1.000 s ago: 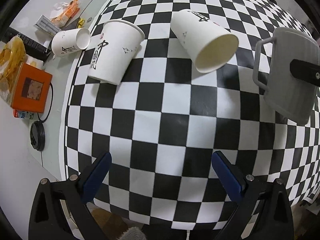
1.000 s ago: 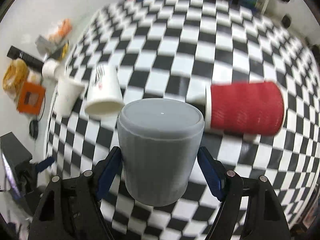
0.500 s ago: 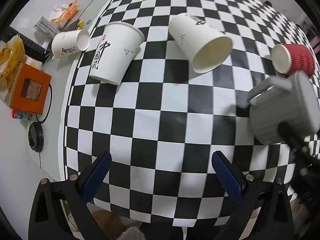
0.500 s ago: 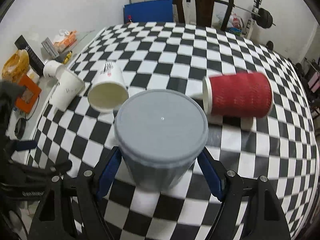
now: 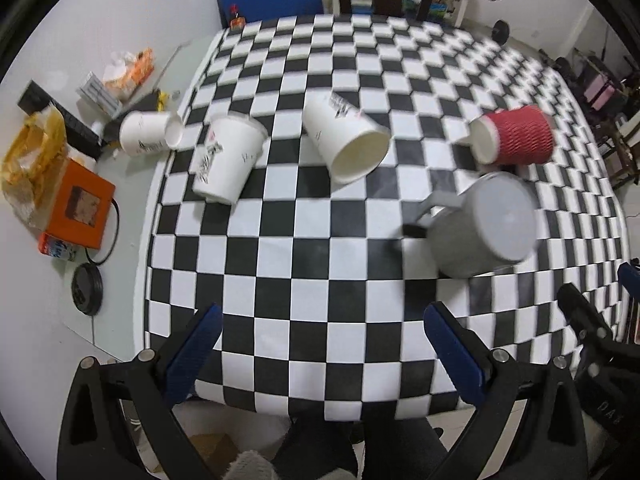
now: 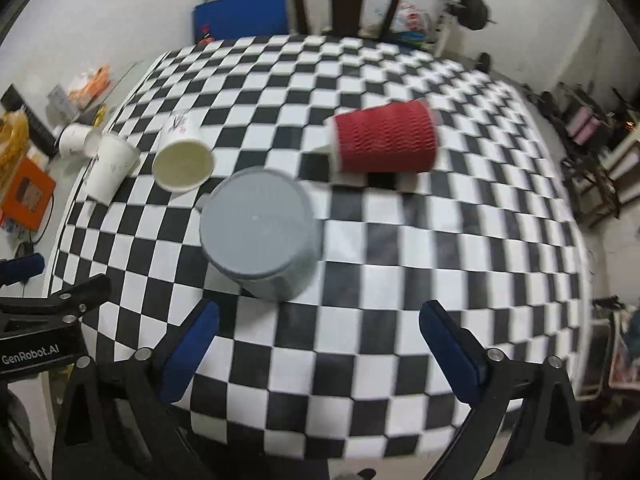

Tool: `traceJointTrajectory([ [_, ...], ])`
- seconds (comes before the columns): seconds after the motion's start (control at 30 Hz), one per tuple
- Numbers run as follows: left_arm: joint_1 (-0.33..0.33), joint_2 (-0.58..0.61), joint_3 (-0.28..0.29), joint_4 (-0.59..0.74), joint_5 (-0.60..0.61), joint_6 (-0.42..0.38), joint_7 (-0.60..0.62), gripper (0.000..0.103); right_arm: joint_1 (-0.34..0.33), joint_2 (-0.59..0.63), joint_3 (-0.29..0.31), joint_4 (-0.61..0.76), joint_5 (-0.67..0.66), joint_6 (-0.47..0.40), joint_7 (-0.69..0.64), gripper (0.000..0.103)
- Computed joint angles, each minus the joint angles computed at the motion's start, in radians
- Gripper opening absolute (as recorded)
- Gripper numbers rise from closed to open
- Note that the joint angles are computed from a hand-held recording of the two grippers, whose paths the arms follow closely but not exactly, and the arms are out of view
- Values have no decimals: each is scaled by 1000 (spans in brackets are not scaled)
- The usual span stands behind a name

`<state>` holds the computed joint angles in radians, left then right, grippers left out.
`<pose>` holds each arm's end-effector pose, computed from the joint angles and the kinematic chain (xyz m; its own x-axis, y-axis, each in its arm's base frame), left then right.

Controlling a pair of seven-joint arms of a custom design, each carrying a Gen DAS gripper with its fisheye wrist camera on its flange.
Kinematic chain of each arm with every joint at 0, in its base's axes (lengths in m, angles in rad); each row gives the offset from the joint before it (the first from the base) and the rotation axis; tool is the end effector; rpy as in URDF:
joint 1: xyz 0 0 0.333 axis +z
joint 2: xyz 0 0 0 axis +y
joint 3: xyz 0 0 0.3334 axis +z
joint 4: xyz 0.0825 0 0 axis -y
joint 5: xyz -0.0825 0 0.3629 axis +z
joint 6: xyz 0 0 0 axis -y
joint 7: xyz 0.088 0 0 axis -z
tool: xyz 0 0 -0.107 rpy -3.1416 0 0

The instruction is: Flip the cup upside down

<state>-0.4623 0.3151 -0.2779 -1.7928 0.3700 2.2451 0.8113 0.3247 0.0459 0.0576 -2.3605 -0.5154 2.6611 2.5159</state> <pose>0.4883 -0.4103 0.4234 -0.1598 -0.9840 -0.0788 -0.9512 0.1748 -0.2545 0.4695 0.2038 0.3646 -0.1426 -0.9885 0.0497 -0.9223 0.1145 -0.3691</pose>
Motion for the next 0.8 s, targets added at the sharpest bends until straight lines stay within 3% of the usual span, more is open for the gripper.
traceJointTrajectory([
  [0.13,-10,-66,-10,20,12,-18,3,103,-11,-118,24,-11,-31,-109,44,103],
  [0.27,-14,-114,-21,50,10,-35,18,103,-39,-217,64,10,23,-214,1,103],
  [0.6,-28,-196,-37,113,30,-142,-5,103,-69,-337,131,160,149,-533,-79,103],
  [0.8,-32,-219,-49,148,6,-190,0,103,-77,-399,149,205,190,-605,-107,103],
])
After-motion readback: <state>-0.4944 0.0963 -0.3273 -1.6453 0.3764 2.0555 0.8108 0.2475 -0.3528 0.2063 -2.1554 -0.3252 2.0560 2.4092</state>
